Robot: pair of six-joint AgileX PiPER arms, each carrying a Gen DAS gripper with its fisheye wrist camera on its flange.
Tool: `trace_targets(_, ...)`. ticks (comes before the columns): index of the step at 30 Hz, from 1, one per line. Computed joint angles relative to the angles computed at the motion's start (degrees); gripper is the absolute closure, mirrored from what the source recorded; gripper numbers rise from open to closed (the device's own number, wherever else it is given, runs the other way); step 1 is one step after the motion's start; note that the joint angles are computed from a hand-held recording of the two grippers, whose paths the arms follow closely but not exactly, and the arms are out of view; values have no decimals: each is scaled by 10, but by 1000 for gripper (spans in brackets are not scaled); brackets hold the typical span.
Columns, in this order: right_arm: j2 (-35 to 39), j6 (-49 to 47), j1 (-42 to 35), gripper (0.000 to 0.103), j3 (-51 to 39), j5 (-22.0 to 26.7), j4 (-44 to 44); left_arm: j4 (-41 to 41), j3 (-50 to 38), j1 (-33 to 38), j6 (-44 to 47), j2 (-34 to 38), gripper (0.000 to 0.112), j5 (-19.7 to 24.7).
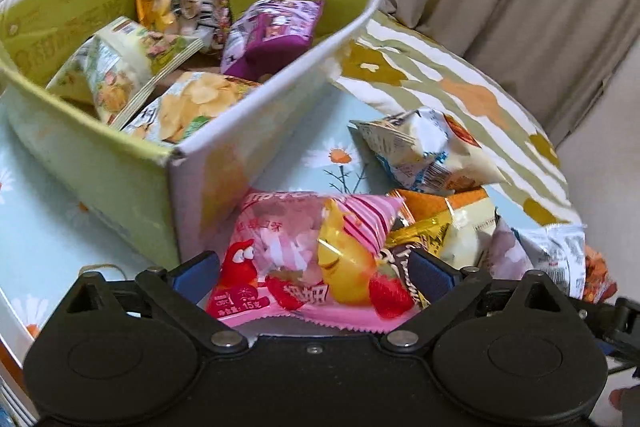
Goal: Organize snacks
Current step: 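Grasp the pink bag with the left gripper while the right grasps the blue-printed bag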
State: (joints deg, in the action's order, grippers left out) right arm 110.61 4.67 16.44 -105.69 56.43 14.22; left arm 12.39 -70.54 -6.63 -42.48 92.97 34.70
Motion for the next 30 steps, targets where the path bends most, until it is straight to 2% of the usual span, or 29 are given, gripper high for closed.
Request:
trace_targets(5,12,-16,-8,0,-11,7,18,17,-12,-11,12,11,15,5)
trace_targets(12,28,-19,-11,0,-23,15,33,-30,-56,7,75,55,15,38)
trace_targets(16,29,-16,-11,0,-21,16,34,-35,-62,14,85,63,28,41)
trace_targets(22,27,-14,-13,0,-12,13,40,-27,-65,15,93,59,32,54)
trace_targets(30,35,0,-9,0,-7,9,40,3,-55,-10,102,37,33,56)
